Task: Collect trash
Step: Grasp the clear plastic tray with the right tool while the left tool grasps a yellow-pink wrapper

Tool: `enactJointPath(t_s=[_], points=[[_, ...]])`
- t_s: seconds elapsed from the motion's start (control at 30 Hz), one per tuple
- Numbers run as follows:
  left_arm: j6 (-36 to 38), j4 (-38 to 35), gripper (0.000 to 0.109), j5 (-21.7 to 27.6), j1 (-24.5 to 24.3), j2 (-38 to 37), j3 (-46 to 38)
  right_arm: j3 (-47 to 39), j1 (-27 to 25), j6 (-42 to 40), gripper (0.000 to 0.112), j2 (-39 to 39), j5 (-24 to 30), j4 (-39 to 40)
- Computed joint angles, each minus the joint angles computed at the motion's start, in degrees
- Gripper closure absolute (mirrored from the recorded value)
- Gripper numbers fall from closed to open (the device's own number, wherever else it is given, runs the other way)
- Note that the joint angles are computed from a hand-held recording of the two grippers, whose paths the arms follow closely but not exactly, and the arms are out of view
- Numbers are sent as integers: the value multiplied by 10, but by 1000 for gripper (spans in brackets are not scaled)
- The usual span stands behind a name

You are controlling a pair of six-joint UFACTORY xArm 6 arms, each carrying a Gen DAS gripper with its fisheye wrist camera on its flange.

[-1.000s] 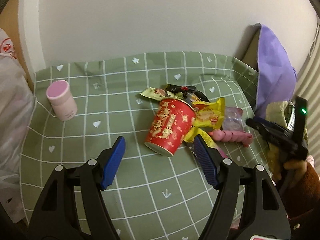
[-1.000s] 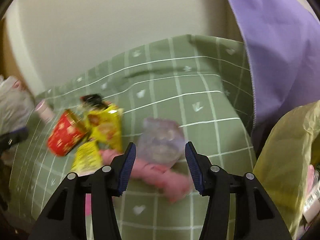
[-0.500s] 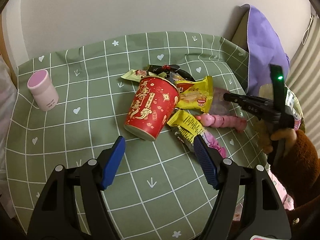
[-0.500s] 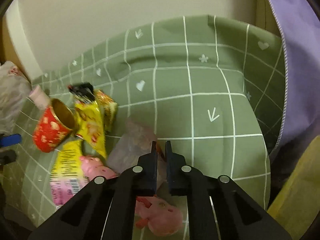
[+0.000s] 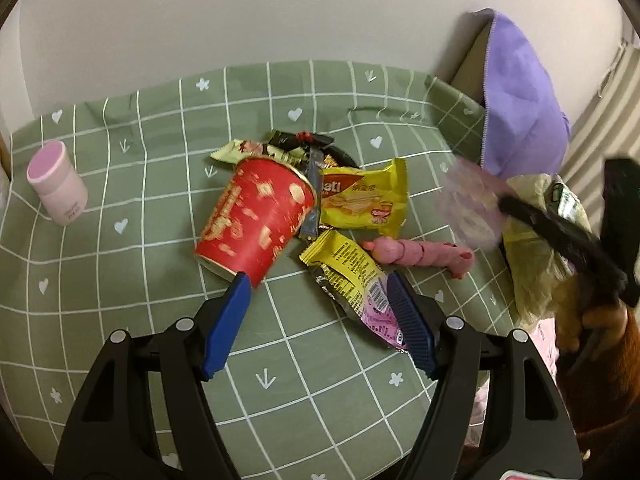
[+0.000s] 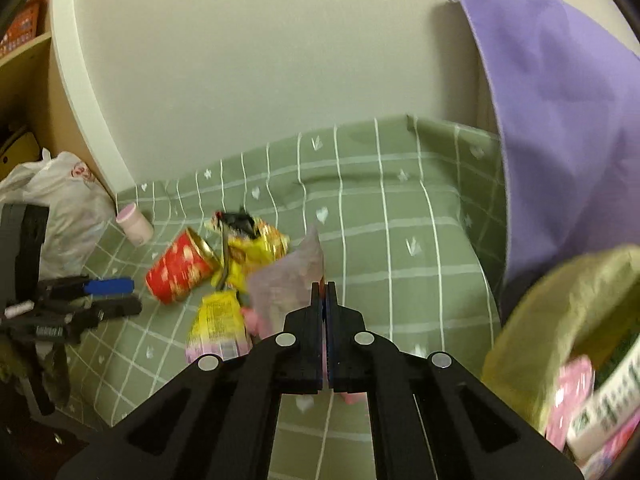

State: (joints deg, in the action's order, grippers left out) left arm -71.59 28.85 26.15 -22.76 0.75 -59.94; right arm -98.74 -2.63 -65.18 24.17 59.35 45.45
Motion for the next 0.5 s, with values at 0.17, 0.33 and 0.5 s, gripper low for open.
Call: enactJointPath(t_s=[0.17, 0.33, 0.5], points=[[39, -67, 42, -2, 1, 39, -24, 75, -15, -4, 109, -39, -7, -10], [149, -193, 52, -11, -6, 99, -65, 131, -29, 4, 109, -65, -30, -30], [182, -211, 70, 13, -12, 154, -126, 146, -46, 23, 109, -69, -30, -34]])
